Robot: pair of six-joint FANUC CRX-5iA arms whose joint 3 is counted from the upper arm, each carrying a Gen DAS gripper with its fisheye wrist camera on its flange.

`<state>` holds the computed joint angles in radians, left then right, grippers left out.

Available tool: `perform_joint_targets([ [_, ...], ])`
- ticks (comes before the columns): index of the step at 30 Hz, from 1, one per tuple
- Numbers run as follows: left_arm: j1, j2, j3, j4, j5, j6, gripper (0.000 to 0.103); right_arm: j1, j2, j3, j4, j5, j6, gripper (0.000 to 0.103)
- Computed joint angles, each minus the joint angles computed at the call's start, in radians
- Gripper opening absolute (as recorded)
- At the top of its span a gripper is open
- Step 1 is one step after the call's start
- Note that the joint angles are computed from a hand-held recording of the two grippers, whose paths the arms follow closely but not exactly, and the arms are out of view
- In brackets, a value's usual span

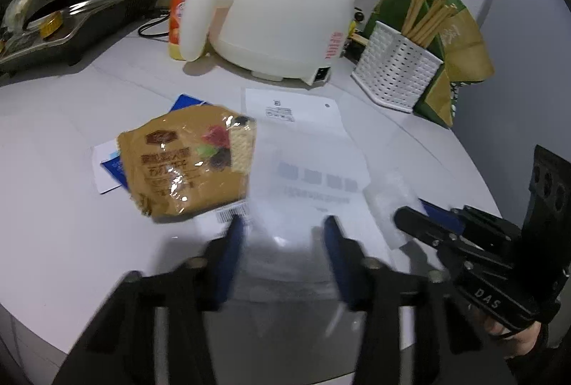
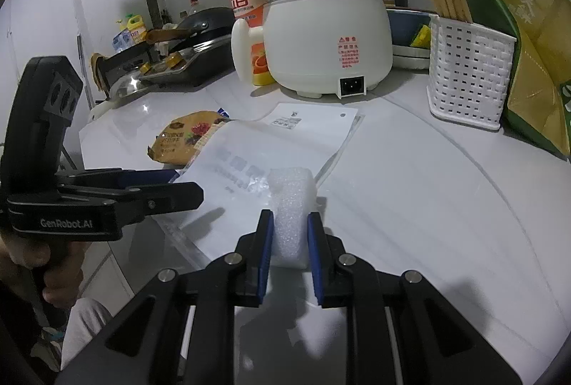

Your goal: Collect trash

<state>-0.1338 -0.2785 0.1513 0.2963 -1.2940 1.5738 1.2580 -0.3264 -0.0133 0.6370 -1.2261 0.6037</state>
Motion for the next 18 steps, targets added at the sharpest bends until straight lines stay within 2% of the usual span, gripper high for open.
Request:
perform_joint_targets([
  [1,0.015,-0.003,-0.011,0.030,0.000,-0.007,0.029,0.000,-0.001,-0.002,0.001,0.002,-0.003,0.017],
  [3,0.036,-0.008,-0.040,0.098,0.001,-0.029,0.028,0.000,-0.003,-0.005,0.003,0.005,-0.010,0.017],
  [6,0.023,-0.009,-0.046,0.102,0.003,-0.026,0.025,0.000,-0.012,-0.020,0.010,0.019,-0.030,0.017],
  [10,0.013,-0.011,-0.043,0.076,-0.001,-0.013,0.005,0.001,-0.032,-0.050,0.021,0.044,-0.059,0.017],
  [18,-0.019,-0.024,-0.007,0.011,0.011,-0.009,0.000,0.017,-0.030,-0.046,0.048,0.028,-0.070,0.017],
])
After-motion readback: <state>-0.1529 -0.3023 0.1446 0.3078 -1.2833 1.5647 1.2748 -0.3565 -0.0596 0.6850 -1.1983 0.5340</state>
